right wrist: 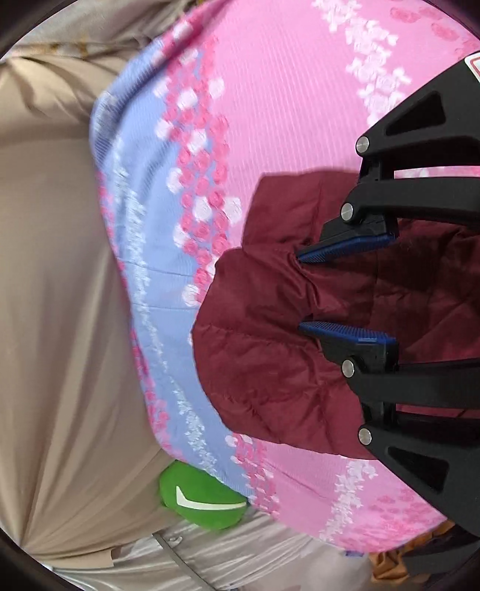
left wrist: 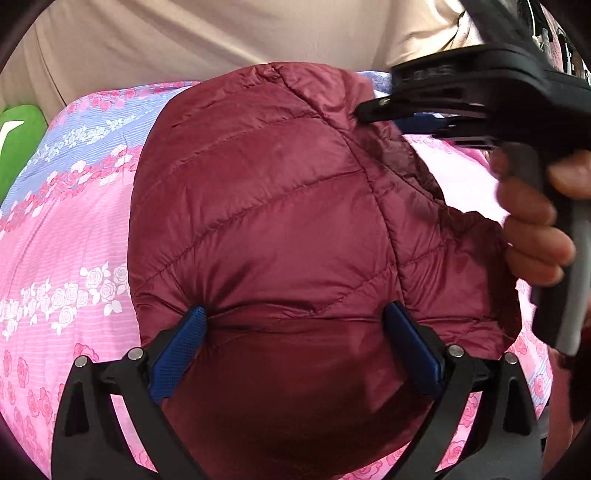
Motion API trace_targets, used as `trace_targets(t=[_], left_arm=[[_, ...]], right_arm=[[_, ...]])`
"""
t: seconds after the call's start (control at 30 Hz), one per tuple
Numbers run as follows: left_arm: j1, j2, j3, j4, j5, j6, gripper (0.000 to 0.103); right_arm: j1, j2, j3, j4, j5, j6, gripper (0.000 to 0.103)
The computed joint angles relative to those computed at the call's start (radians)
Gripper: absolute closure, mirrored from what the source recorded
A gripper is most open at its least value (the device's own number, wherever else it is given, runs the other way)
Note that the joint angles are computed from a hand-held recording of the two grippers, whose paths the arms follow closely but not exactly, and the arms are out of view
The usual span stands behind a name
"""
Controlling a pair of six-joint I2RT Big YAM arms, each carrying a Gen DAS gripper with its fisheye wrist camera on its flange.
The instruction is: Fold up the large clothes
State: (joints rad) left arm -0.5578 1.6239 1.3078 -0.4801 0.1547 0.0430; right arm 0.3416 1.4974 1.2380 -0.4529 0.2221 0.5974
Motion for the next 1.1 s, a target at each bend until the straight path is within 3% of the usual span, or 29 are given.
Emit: trace_targets(t=[0.03,0.07,0.13,0.23,0.37,0.47,0.63,0.7,0.77,0.83,0.87,0.93,1.1], left_arm=[[0.002,0.001,0.002,-0.003,0.004,-0.002,0.008],[0.004,0.000,0.003,-0.005,0.009,-0.004,0.008],[0.009,-0.004,0.005,-0.009,0.027,-0.005,0.008],[0.007,-0.007,0.001,-0.001,0.038,0.019,0.008],[-0.013,-0.011,-0.018,0.037,0.013,0.051,0.008],[-0.024,-0.009,-0.024,0.056,0.010,0.069,0.007],[-0.031,0.010,-0.017,0.066,-0.023,0.068,0.005],[-0.026,0.003,-0.017,0.061,-0.009,0.067,0.005],[-0.006,-0.018,-0.026,0.055,0.035,0.055,0.005],[0.028,-0.048,-0.042,0.059,0.116,0.026,0.005],[0.040,-0.062,-0.049,0.064,0.136,0.015,0.005],[0.062,-0.083,-0.051,0.057,0.160,0.002,0.005],[0.088,-0.120,-0.068,0.061,0.175,-0.030,0.005]], right_arm=[[-0.005,0.003,-0.003,0.013,-0.005,0.003,0.100],[-0.008,0.003,-0.007,0.025,-0.007,-0.001,0.101],[-0.014,-0.035,-0.061,0.108,0.001,0.005,0.102],[-0.018,-0.073,-0.124,0.154,0.041,0.035,0.102],[-0.031,-0.015,-0.141,0.116,0.062,0.080,0.103],[-0.043,0.038,-0.147,0.120,0.033,0.097,0.103],[-0.051,0.043,-0.133,0.087,0.012,0.093,0.103],[-0.040,0.000,-0.158,0.093,0.044,0.111,0.098],[-0.028,-0.091,-0.235,0.157,0.059,0.144,0.089],[-0.015,-0.163,-0.288,0.174,0.078,0.154,0.084],[-0.005,-0.192,-0.309,0.175,0.091,0.161,0.072],[0.016,-0.250,-0.362,0.182,0.082,0.180,0.059],[0.073,-0.281,-0.442,0.217,0.048,0.241,0.055]])
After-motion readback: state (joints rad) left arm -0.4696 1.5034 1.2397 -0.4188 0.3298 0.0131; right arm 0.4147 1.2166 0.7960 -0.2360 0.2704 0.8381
